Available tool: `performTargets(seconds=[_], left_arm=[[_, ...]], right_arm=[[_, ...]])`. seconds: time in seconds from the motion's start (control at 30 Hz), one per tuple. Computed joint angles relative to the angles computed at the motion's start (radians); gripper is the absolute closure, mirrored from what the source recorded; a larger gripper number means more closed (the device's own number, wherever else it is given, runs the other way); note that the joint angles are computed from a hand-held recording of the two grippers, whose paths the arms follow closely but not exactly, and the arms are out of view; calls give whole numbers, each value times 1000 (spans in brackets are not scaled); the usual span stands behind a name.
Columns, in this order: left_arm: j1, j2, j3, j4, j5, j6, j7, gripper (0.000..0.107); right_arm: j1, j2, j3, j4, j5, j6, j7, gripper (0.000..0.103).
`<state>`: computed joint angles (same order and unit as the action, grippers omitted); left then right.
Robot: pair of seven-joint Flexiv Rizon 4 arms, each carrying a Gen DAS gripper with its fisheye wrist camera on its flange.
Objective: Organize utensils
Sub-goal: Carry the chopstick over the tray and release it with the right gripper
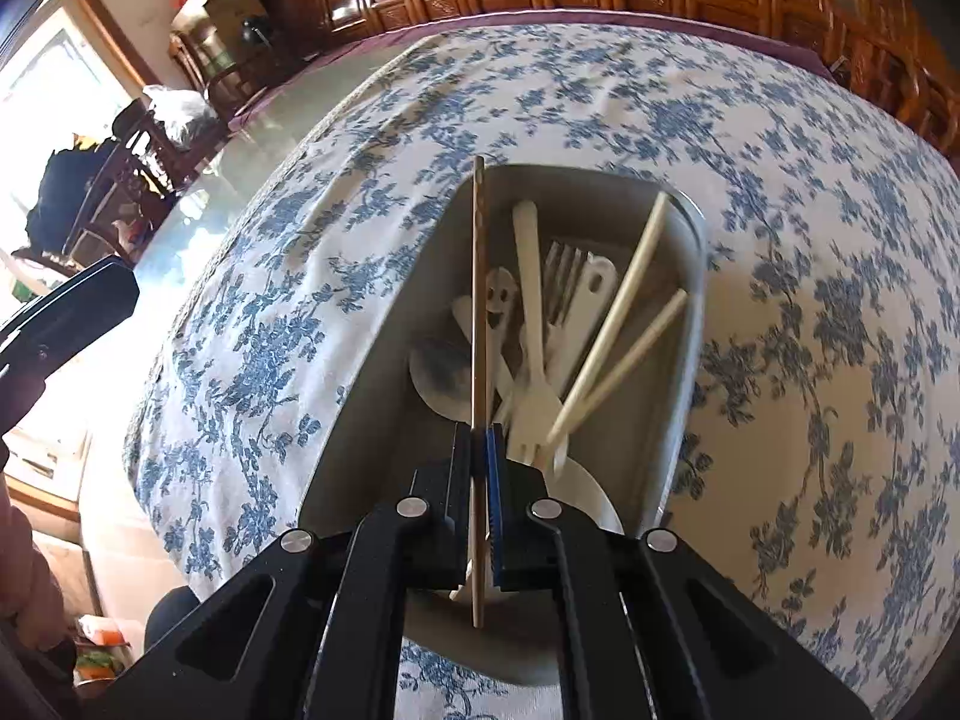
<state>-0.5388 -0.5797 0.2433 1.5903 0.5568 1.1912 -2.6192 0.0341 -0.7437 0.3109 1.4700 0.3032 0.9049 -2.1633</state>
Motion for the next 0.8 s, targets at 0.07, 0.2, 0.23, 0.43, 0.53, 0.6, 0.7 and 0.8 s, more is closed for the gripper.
performTargets(seconds=[0.07,0.2,0.23,0.43,0.53,0.6,0.7,0.8], left_arm=[[2,-1,-2,1,-1,1,1,84],[2,-2,-3,0,-2,-1,1,84],[1,-3,-2,-1,-2,-2,1,84],[1,-4,0,-1,1,3,-3,83],[1,-6,0,-1,1,4,-1,83],[0,-5,0,-1,0,4,-1,83],[0,-5,0,-1,0,4,-1,83],[-2,-6,1,-2,1,4,-2,83]], right_arm=[[-6,1,1,1,3,-8,-3,97],[-7,0,2,3,7,-11,-2,97],[-11,-1,8,-1,14,-15,-5,97],[-36,-11,47,-24,74,-10,-83,95],[-36,-9,51,-21,89,10,-118,95],[-41,-10,55,-28,99,1,-133,95],[-49,-8,61,-30,118,2,-158,95],[-57,2,66,-25,140,9,-185,94]])
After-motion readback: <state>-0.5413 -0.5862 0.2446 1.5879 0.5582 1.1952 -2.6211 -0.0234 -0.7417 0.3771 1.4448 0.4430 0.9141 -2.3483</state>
